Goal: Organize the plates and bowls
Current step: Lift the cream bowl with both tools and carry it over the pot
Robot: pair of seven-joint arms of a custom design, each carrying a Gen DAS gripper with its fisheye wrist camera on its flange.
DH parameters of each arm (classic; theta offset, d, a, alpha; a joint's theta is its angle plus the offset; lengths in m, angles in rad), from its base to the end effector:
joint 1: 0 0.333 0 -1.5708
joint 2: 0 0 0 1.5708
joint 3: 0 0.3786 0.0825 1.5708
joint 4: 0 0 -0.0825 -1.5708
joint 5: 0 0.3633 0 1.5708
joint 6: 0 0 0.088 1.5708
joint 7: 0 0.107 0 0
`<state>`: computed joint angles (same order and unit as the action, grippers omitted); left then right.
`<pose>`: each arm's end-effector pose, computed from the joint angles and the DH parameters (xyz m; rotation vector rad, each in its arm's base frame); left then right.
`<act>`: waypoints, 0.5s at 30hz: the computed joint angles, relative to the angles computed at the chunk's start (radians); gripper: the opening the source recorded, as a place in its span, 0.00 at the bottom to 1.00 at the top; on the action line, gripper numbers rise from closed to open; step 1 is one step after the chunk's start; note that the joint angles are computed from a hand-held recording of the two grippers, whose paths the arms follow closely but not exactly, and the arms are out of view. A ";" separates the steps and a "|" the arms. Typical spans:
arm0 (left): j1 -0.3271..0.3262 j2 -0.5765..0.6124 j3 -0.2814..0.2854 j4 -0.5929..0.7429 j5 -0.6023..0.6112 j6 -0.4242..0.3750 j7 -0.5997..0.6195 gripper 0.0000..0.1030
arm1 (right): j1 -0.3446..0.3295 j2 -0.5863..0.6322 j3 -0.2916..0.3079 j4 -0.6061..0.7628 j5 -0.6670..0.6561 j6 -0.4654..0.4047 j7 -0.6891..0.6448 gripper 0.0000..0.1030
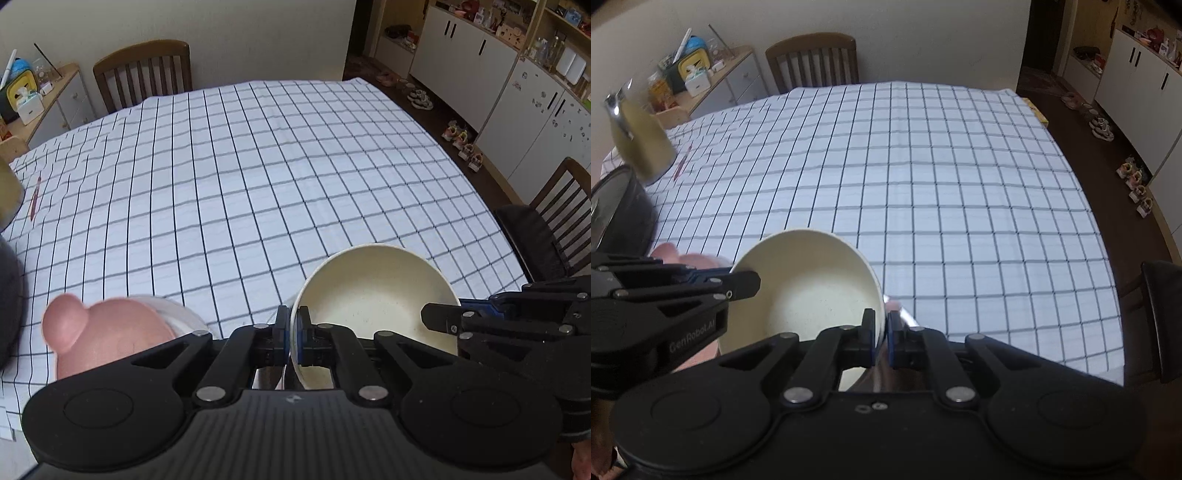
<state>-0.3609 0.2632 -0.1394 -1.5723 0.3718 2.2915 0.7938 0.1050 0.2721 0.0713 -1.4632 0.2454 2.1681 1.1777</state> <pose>0.6035 -0.3057 0.6070 -2.0296 1.8204 -0.5680 0.6671 0.1207 0.6389 -2.2731 1.3969 -0.2458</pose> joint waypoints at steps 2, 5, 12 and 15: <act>0.000 -0.010 -0.003 -0.028 0.000 0.008 0.002 0.03 | 0.004 -0.021 -0.001 -0.043 -0.005 0.009 0.005 0.07; 0.001 -0.018 -0.007 -0.067 0.000 0.033 0.005 0.03 | 0.010 -0.042 -0.005 -0.094 -0.013 0.023 0.015 0.07; -0.007 -0.026 -0.011 -0.126 0.029 0.064 0.007 0.04 | 0.017 -0.076 -0.013 -0.176 -0.020 0.047 0.031 0.07; -0.008 -0.025 -0.009 -0.139 0.039 0.082 0.001 0.04 | 0.024 -0.092 -0.014 -0.212 -0.033 0.087 0.031 0.07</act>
<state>-0.3690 0.2382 -0.1483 -1.7109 0.4109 2.3734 0.7950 0.1287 0.1804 0.0575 -1.6755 0.2129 2.2551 1.2083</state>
